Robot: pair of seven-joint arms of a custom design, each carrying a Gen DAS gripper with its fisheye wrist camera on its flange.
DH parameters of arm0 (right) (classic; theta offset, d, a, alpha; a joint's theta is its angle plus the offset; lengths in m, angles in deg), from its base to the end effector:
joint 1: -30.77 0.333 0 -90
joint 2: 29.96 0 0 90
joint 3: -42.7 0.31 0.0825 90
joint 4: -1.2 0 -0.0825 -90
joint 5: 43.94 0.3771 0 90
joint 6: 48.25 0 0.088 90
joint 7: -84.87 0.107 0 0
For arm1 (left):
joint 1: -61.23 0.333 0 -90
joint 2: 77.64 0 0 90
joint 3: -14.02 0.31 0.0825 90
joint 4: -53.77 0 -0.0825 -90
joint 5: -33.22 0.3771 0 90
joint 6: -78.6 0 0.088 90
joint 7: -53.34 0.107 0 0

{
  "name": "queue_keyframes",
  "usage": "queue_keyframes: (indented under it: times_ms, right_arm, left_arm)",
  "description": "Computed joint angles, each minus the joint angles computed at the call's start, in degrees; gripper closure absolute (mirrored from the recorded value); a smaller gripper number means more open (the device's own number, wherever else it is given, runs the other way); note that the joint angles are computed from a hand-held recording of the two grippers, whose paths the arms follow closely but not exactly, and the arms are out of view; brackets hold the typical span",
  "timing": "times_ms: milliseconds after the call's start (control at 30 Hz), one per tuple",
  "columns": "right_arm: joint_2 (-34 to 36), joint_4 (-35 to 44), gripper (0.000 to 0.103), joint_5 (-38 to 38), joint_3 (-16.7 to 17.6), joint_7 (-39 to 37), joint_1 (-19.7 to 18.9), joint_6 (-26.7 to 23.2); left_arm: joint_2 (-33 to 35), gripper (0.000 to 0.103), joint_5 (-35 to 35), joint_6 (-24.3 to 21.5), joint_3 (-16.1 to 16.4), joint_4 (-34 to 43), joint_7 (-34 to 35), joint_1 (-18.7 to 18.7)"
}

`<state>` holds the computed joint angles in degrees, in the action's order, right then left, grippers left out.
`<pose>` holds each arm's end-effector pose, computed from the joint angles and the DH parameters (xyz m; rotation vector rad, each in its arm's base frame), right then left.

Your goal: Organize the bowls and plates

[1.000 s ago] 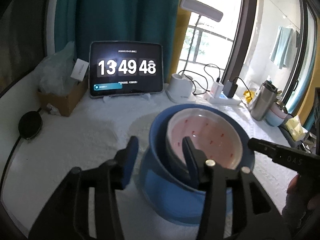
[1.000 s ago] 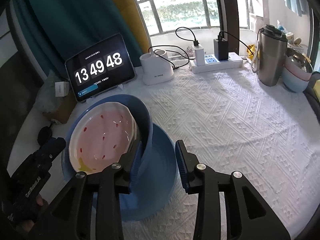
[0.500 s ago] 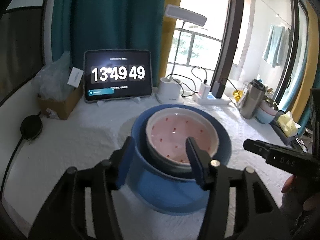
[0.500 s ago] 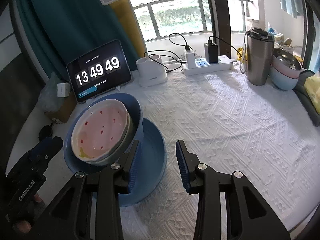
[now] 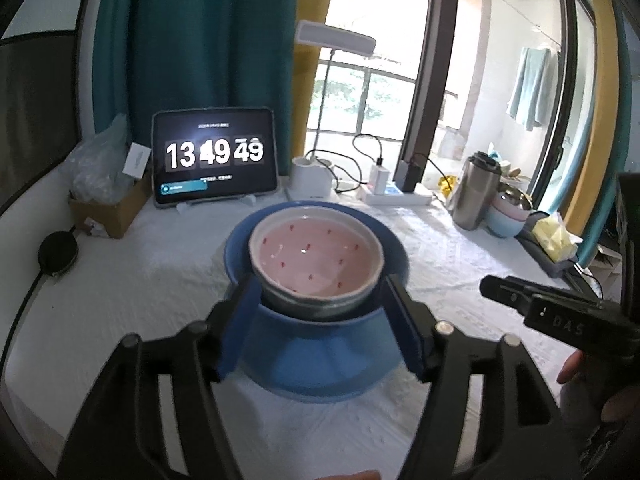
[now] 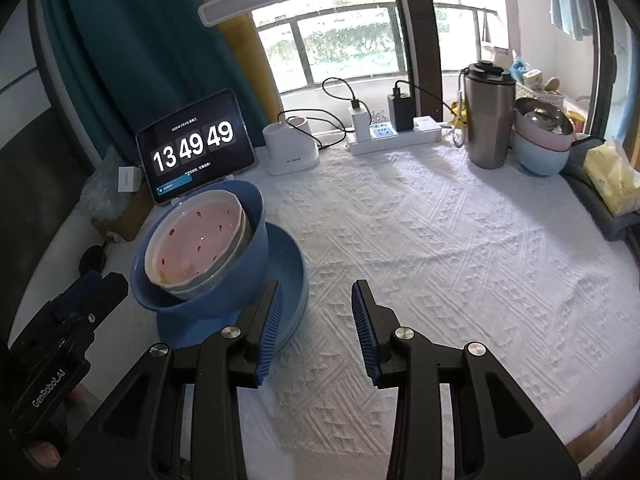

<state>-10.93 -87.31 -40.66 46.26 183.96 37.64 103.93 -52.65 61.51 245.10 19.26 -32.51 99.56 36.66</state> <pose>0.6911 0.1187 0.5502 -1.6876 1.7355 -0.5081 0.6672 -0.2788 0.5236 -1.6465 1.6877 -1.0599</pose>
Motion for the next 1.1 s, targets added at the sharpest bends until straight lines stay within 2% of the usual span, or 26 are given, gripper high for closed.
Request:
queue_keyframes:
  times_ms: [200,433,600,800,1100]
  right_arm:
    - [-3.9,-5.5,0.065,-0.5,-0.5,0.2,-0.1,3.1]
    - [-8.9,-11.9,0.065,-2.7,-1.3,1.3,0.5,7.4]
    - [-12.2,-15.6,0.065,-5.1,-2.0,3.0,1.0,10.2]
    - [-16.7,-20.2,0.065,-9.0,-2.8,5.8,1.5,13.7]
    - [-22.2,-25.1,0.063,-13.6,-3.2,8.6,1.6,17.8]
  left_arm:
    - [-2.1,0.030,4.8,0.5,1.7,-2.3,-3.7,-2.6]
    - [-5.4,0.015,12.1,2.8,1.9,-5.7,-10.0,-3.5]
    - [-8.1,0.013,20.2,2.9,2.3,-7.4,-17.7,-4.3]
    - [-11.1,0.013,28.0,2.3,0.5,-8.8,-24.6,-3.2]
    - [-15.1,0.013,36.3,1.2,-4.5,-10.7,-29.7,0.6]
